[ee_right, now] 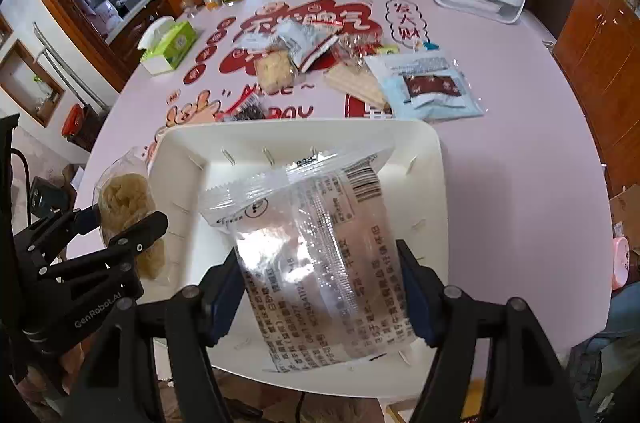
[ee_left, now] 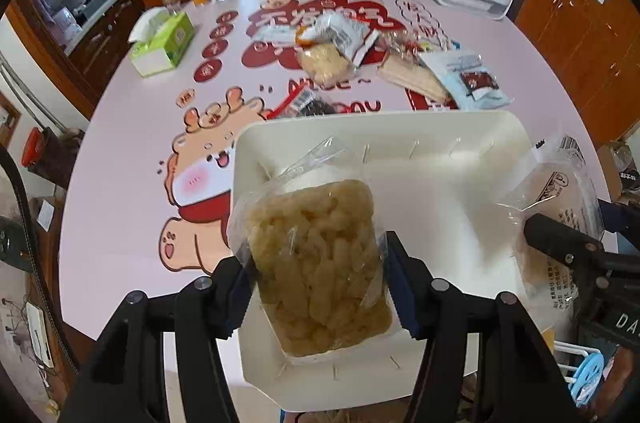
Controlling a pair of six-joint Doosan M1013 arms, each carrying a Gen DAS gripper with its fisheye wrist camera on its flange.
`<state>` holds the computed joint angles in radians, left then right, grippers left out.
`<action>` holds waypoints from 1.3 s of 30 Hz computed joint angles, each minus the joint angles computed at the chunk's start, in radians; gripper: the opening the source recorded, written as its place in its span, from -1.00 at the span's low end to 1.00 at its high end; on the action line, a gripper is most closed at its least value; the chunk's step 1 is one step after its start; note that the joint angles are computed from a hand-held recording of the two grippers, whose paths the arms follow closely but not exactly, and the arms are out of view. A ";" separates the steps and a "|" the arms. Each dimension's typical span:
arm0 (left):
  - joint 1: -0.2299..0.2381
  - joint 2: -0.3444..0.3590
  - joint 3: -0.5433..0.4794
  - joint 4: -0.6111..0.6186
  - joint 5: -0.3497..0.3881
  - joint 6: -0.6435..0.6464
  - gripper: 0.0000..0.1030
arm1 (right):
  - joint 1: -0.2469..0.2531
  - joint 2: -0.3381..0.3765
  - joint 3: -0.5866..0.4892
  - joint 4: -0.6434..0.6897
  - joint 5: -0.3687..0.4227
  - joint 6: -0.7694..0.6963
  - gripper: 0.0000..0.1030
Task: Organize snacks
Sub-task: 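Carry both bags over the white tray and open both tools to drop them, then grasp another puffed-snack bag with the left tool while the right tool grasps the dark-red wrapped cake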
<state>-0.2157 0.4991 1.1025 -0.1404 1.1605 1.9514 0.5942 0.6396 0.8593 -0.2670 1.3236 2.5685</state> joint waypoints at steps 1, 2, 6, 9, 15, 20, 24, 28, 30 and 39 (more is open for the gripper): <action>0.000 0.005 -0.003 0.001 0.009 -0.002 0.13 | -0.002 0.003 -0.001 0.008 0.002 -0.002 0.36; -0.001 0.010 -0.007 0.002 0.019 -0.004 0.14 | -0.004 0.006 -0.001 0.018 0.004 -0.006 0.37; 0.002 0.028 -0.025 -0.020 0.051 -0.005 0.48 | -0.018 0.014 0.001 0.076 -0.003 -0.016 0.48; 0.008 0.030 -0.030 -0.051 0.047 -0.010 0.77 | -0.024 0.016 0.005 0.096 -0.011 -0.022 0.51; 0.004 0.036 -0.040 -0.038 0.056 -0.048 0.81 | -0.007 0.008 0.010 -0.012 -0.030 -0.011 0.85; -0.001 0.030 -0.034 -0.027 0.048 -0.060 0.81 | -0.005 -0.004 0.024 -0.040 -0.045 -0.004 0.85; -0.007 0.024 -0.033 -0.017 0.039 -0.077 0.81 | -0.007 -0.014 0.039 -0.042 -0.060 -0.005 0.85; -0.012 0.016 -0.028 -0.001 0.031 -0.096 0.81 | -0.007 -0.018 0.045 -0.044 -0.063 -0.007 0.85; -0.013 0.013 -0.026 0.005 0.029 -0.104 0.81 | -0.007 -0.020 0.047 -0.043 -0.063 -0.008 0.85; -0.015 0.002 -0.016 0.010 0.018 -0.102 0.81 | -0.006 -0.029 0.061 -0.041 -0.065 -0.001 0.85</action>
